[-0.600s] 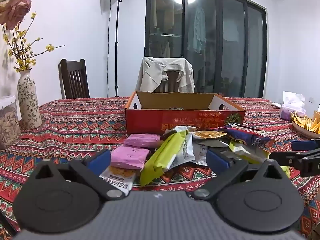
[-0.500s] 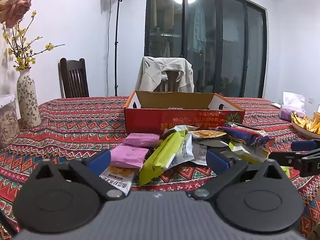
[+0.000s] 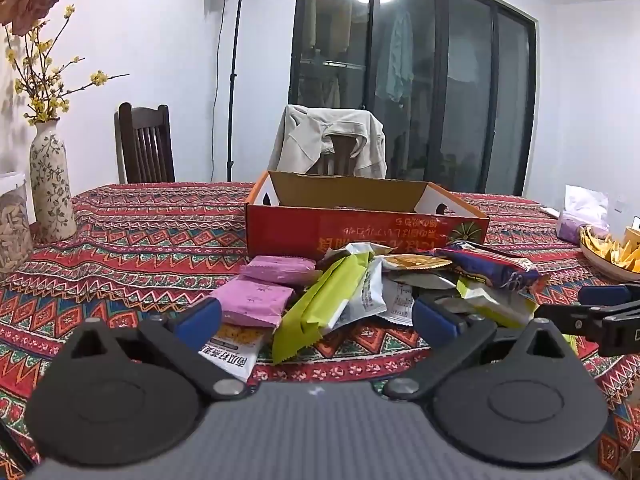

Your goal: Organize snacks

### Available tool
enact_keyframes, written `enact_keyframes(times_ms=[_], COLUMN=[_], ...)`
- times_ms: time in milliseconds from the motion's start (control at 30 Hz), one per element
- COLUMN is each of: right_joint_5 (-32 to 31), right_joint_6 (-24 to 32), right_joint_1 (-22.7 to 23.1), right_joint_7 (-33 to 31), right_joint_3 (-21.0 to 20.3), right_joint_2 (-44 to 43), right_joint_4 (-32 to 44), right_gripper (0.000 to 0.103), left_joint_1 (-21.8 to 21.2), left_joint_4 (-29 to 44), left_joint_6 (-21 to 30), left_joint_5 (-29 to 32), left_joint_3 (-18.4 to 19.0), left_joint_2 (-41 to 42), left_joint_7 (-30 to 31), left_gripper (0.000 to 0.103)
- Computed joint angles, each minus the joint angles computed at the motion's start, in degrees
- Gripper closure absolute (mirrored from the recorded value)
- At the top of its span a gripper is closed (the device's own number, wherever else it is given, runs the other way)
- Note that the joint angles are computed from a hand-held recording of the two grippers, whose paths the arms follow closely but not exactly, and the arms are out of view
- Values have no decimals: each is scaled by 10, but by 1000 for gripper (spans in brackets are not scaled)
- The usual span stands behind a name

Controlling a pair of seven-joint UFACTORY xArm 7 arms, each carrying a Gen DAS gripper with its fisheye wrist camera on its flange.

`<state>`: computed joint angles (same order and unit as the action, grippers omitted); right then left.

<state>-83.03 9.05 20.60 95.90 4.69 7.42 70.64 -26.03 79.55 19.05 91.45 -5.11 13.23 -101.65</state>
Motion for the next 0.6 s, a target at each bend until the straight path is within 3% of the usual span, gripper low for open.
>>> enact_keyframes(times_ms=[600], right_joint_5=[-9], right_joint_6=[0], right_joint_1=[-2], right_joint_7=[13], right_joint_3=[1], right_joint_2=[-1], right_joint_4=[-1], right_gripper=[0], left_joint_1=[1], left_joint_4=[-1], left_joint_6=[-8], left_joint_5=[12], left_joint_3=[-2], left_joint_2=[-2], left_joint_7=[-8], left_gripper=[0])
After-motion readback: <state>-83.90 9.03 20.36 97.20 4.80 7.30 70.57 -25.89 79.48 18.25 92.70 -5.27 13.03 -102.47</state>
